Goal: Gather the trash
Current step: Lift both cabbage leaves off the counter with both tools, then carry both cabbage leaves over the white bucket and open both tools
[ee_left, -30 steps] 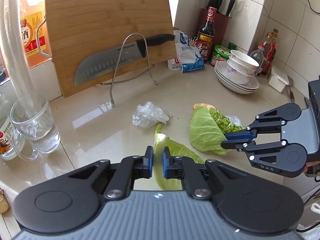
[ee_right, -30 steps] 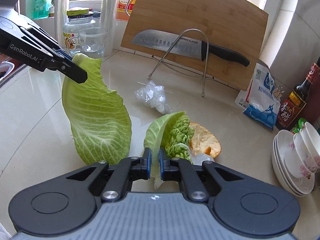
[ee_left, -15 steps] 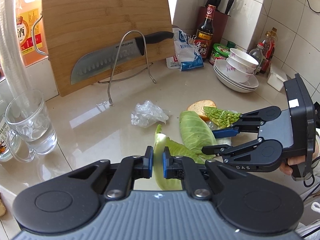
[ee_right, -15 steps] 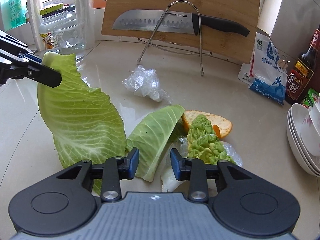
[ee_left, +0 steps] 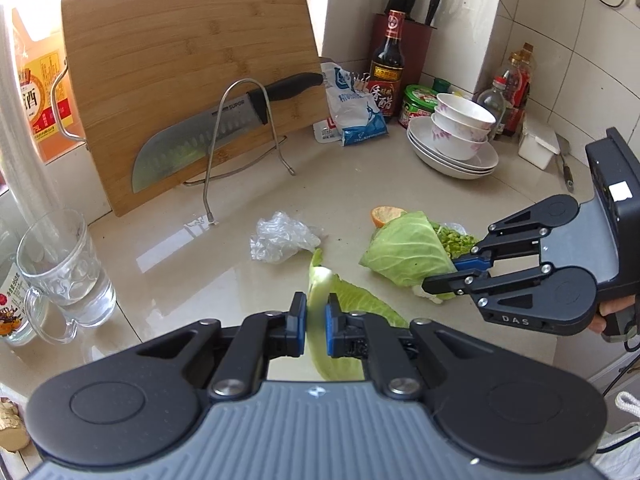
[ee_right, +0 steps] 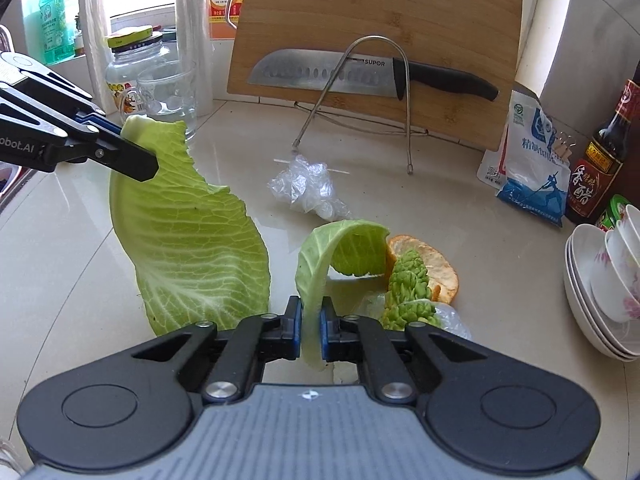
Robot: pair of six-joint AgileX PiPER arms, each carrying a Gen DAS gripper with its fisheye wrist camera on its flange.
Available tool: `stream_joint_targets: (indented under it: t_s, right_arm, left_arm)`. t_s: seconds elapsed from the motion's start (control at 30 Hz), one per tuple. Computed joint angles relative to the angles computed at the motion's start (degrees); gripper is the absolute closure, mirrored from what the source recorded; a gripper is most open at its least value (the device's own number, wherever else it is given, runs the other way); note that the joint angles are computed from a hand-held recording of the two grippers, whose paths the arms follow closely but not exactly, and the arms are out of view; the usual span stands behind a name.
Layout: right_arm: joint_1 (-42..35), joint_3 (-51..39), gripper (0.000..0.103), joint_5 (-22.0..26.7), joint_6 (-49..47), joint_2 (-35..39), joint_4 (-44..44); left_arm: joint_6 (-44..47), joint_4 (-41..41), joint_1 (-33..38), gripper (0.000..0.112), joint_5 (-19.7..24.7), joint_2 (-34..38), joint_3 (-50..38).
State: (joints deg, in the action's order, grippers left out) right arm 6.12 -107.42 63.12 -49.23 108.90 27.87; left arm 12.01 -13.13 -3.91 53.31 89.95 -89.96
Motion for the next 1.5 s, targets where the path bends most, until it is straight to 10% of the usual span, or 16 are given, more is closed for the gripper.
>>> stream_joint_targets:
  t_s: [0.73, 1.5]
  right_arm:
    - [-18.80, 23.75, 0.092, 4.79, -7.63, -23.94, 5.42]
    - [-57.58, 47.61, 0.092, -3.05, -11.42, -31.62, 1.64]
  left_arm:
    - [0.88, 0.73, -17.57, 0.105, 7.75, -1.28, -5.30]
    - [9.19, -6.85, -37.99, 0.105, 14.90, 28.42, -37.16]
